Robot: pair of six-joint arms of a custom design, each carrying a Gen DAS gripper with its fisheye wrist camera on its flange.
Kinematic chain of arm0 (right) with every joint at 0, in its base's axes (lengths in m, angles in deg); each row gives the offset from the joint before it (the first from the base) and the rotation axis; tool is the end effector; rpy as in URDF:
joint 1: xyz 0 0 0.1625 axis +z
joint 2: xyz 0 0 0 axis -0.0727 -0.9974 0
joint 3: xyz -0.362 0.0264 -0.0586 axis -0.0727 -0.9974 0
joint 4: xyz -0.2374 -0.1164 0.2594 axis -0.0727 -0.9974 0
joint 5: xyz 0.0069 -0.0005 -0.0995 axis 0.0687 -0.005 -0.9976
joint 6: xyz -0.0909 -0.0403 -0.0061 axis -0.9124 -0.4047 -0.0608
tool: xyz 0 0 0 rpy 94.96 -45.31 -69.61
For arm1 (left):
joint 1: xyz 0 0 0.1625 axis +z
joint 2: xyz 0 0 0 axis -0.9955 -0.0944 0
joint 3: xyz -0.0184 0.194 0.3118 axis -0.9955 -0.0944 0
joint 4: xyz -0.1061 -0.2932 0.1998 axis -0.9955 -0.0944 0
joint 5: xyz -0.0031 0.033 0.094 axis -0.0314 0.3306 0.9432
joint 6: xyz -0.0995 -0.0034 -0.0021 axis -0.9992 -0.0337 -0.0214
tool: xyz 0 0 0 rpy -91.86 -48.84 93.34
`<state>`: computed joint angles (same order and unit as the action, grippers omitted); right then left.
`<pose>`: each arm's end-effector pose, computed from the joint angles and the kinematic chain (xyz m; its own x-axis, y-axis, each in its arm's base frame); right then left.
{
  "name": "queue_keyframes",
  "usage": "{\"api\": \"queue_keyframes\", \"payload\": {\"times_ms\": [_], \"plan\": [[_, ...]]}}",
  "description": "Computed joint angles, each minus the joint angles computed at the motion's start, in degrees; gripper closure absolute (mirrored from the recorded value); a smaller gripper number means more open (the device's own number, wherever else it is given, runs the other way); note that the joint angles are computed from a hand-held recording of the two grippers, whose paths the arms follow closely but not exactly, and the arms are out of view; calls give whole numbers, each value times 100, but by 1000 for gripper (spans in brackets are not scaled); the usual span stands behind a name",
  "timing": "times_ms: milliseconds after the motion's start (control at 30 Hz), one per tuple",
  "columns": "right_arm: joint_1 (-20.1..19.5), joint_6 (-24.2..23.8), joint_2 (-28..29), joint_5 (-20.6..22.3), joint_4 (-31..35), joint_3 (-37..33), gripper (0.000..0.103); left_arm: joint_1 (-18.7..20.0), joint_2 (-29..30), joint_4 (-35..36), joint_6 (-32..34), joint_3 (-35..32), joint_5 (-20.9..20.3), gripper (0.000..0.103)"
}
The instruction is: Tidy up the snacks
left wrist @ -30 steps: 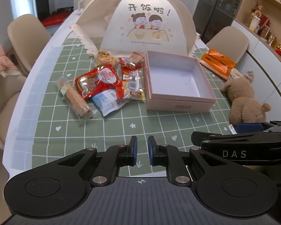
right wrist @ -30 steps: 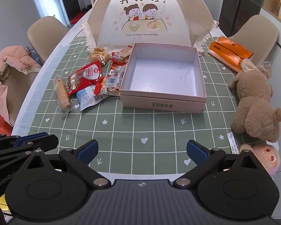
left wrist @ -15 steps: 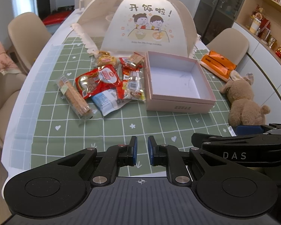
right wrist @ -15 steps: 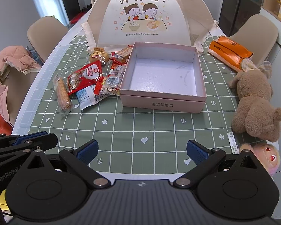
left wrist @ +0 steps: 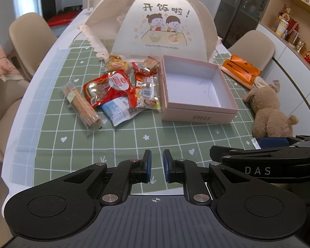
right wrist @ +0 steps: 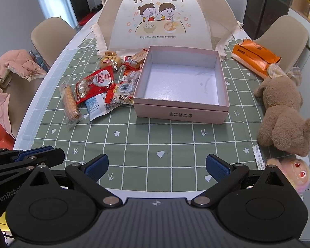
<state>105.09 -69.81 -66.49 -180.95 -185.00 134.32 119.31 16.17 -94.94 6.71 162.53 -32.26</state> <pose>0.2069 -0.6231 0.3176 -0.7258 -0.3795 0.5737 -0.5521 0.8190 -0.1567 -0.4075 -0.5427 0.1347 -0.7907 -0.2073 -0.5761 0.2210 0.7809 -0.5842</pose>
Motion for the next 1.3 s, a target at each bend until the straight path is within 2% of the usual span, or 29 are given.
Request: {"api": "queue_keyframes", "payload": {"times_ms": [1300], "plan": [[-29,177,115,-47,249,-181,2,138,13,-50,2,3,-186,87]]}}
